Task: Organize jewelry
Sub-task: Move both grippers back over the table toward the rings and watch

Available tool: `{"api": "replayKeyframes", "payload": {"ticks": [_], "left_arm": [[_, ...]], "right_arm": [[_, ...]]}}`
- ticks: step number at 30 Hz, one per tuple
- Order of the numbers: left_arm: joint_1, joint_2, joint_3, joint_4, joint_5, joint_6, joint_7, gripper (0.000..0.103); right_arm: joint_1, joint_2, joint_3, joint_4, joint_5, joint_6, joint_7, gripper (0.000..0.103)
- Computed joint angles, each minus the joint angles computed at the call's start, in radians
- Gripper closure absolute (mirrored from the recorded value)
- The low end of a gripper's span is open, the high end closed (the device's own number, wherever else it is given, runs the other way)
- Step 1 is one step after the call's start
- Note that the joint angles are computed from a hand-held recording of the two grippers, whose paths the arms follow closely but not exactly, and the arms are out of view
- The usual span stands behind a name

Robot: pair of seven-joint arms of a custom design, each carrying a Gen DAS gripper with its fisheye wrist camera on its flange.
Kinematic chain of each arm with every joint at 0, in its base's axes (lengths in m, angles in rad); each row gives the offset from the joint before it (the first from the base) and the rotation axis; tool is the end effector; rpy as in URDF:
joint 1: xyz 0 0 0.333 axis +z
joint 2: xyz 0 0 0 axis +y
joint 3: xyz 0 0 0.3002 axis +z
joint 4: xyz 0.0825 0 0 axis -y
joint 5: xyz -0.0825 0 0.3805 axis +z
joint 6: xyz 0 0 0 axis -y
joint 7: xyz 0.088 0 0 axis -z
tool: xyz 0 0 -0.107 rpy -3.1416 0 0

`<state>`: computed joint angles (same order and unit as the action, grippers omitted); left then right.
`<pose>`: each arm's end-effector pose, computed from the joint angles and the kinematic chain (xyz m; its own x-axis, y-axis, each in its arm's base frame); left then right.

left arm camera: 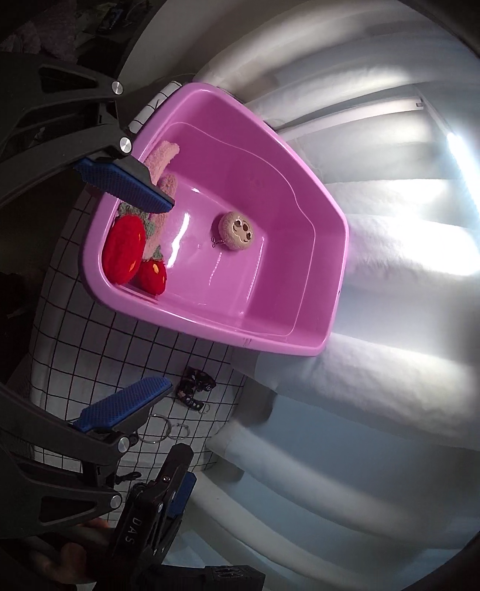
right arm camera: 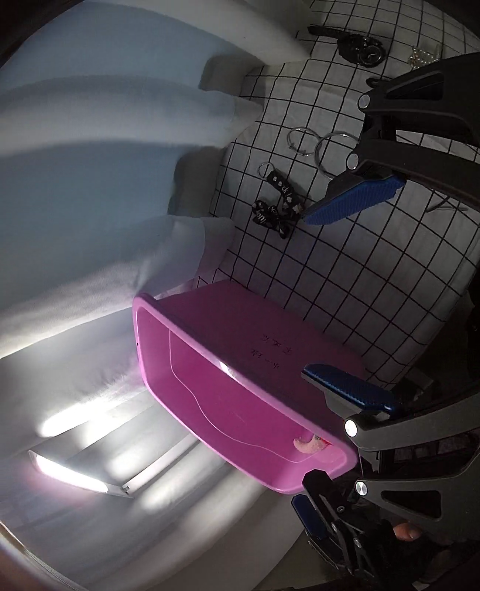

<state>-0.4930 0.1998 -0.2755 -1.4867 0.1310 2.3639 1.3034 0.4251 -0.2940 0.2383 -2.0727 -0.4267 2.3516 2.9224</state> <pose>0.4900 -0.4447 0.6251 -0.5376 -0.8380 0.0932 -0.6847 0.3694 -0.6282 0.4018 0.3235 0.6012 -0.3206 -0.8838 -0.3407 -0.6920 0.4642 -0.5529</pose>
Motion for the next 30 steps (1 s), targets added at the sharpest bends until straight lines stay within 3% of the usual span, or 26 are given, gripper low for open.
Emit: {"api": "replayKeyframes", "payload": {"ticks": [5, 10, 16, 20, 23, 30], "left_arm": [[-0.019, 0.007, -0.044, -0.028, -0.083, 0.038, 0.110, 0.014], [-0.069, 0.059, -0.063, 0.003, -0.117, 0.022, 0.154, 0.012], [-0.173, 0.157, -0.041, 0.069, -0.036, 0.025, 0.074, 0.012], [-0.248, 0.239, 0.001, 0.138, 0.042, 0.012, -0.035, 0.012], [-0.300, 0.290, 0.036, 0.187, 0.108, -0.013, -0.141, 0.012], [-0.392, 0.410, 0.086, 0.327, 0.222, -0.148, -0.305, 0.012]], "right_arm": [[-0.007, -0.236, 0.058, -0.196, -0.007, -0.146, 0.200, 0.029], [0.013, -0.440, 0.101, -0.331, 0.035, -0.340, 0.324, 0.029], [0.067, -0.631, 0.087, -0.491, 0.090, -0.443, 0.368, 0.029], [0.092, -0.730, 0.044, -0.606, 0.094, -0.425, 0.317, 0.029], [0.092, -0.800, -0.001, -0.701, 0.098, -0.349, 0.270, 0.029], [0.056, -0.912, -0.069, -0.856, 0.107, -0.221, 0.110, 0.029]]}}
